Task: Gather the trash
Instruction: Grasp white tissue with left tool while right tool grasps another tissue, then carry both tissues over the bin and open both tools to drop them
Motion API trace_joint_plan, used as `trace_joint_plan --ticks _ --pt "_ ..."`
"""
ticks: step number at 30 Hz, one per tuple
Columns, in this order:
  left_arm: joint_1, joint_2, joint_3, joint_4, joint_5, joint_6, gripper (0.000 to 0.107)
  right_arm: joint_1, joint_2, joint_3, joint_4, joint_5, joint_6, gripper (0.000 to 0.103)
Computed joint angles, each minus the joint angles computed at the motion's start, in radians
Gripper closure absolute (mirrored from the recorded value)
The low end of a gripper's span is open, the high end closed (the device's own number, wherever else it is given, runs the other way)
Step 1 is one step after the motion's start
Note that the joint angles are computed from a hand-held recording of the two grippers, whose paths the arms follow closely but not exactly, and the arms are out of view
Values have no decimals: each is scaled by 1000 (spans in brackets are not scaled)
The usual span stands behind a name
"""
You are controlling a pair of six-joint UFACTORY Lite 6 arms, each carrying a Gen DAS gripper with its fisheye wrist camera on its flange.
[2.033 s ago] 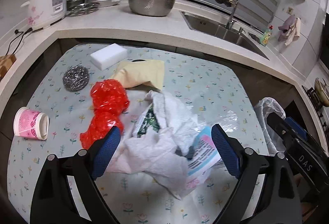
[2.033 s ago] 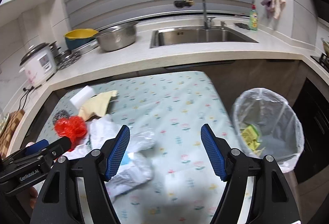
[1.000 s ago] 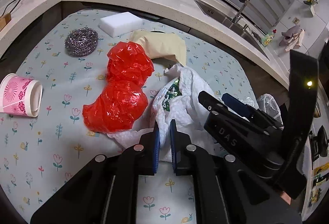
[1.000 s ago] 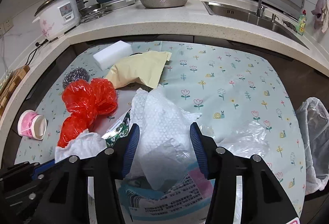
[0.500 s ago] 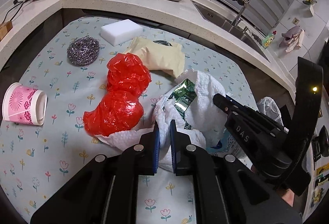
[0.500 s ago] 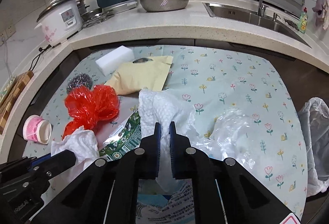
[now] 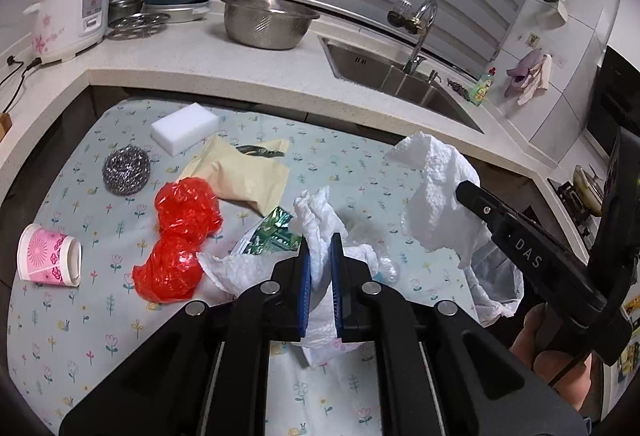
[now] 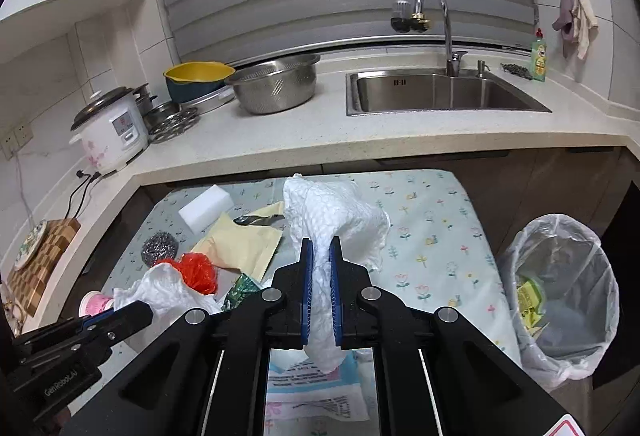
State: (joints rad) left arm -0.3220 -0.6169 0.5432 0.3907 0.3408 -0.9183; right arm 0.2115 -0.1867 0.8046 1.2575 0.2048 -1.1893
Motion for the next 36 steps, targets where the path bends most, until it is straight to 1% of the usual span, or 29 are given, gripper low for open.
trace_joint_plan --ticks 4,8,12,18,21,25,28,32,36 --pt "-147 55 109 237 73 -260 98 -128 -60 -26 -14 71 -25 95" --pt "-270 151 216 393 127 -427 98 -282 -86 -43 16 159 -102 95" --pt "-367 298 340 490 154 -534 98 -446 -76 -47 46 248 -193 95" --pt "-449 541 530 541 144 -585 98 -661 13 -13 81 345 -324 95" --pt "-479 671 636 560 124 -596 98 -748 78 15 98 373 -383 95" --pt "-507 863 817 543 102 -565 98 -838 190 72 119 391 -449 95" --pt "-526 1011 973 521 110 -523 98 -886 265 112 130 400 -492 95" --pt "-529 1194 1185 410 115 -396 98 -924 373 182 147 398 -530 95" --pt "-528 1384 1426 261 143 -225 98 -946 456 241 154 390 -545 95"
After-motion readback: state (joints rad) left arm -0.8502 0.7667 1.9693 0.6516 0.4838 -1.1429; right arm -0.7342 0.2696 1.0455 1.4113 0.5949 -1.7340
